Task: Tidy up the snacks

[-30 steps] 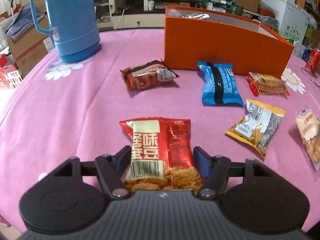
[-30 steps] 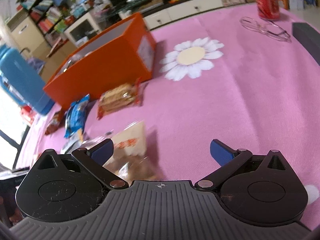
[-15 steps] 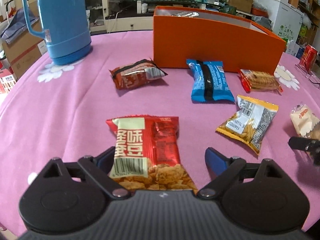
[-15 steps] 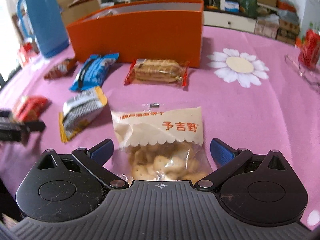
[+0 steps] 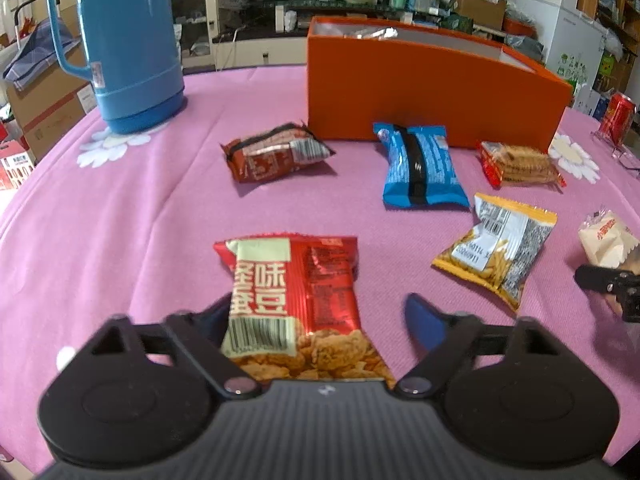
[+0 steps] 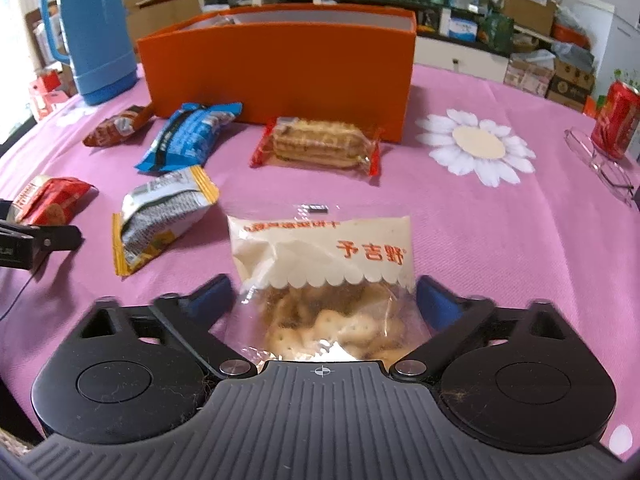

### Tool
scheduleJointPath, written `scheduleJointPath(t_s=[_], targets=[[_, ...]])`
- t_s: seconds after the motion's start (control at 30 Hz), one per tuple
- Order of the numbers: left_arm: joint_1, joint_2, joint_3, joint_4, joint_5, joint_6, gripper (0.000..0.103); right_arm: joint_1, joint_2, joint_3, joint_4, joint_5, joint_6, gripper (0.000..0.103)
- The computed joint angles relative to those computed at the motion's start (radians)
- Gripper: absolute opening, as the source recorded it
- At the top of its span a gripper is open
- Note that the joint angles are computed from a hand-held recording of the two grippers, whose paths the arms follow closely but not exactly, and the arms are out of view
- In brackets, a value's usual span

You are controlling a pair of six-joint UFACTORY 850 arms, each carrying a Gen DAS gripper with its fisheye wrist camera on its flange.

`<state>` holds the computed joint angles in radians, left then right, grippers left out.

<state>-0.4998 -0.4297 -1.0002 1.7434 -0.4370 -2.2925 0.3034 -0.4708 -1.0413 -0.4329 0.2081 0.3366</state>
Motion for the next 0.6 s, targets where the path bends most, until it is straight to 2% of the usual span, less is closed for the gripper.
scheduleJointPath(t_s=[0.03, 0.07, 0.13, 0.2, 0.37, 0.43, 0.5, 0.6], targets=[[0.0, 0.003, 0.004, 0.024, -0.005, -0.021, 0.057, -0.001, 0.004, 0.002, -0.025, 0.003, 0.024, 0.064], [0.003, 0.006, 0.006, 0.041, 0.001, -0.037, 0.057, -0.001, 0.006, 0.003, -0.035, 0.004, 0.039, 0.062], [0.003, 0.009, 0.013, 0.058, -0.004, -0.069, 0.056, 0.001, 0.013, 0.012, -0.034, 0.016, 0.034, 0.045], [0.002, 0.019, 0.02, 0.043, -0.002, -0.069, 0.054, -0.003, 0.022, 0.022, -0.098, 0.032, 0.115, 0.039], [0.022, 0.099, 0.073, 0.107, 0.064, -0.184, 0.053, -0.027, 0.048, 0.054, -0.264, 0.087, 0.341, 0.037], [0.015, 0.138, 0.101, 0.178, 0.039, -0.251, 0.053, -0.049, 0.061, 0.067, -0.336, 0.141, 0.451, 0.037], [0.007, 0.153, 0.105, 0.184, 0.009, -0.247, 0.053, -0.074, 0.074, 0.078, -0.391, 0.207, 0.557, 0.037], [0.018, 0.149, 0.079, 0.218, 0.024, -0.27, 0.053, -0.09, 0.082, 0.08, -0.379, 0.266, 0.6, 0.037]])
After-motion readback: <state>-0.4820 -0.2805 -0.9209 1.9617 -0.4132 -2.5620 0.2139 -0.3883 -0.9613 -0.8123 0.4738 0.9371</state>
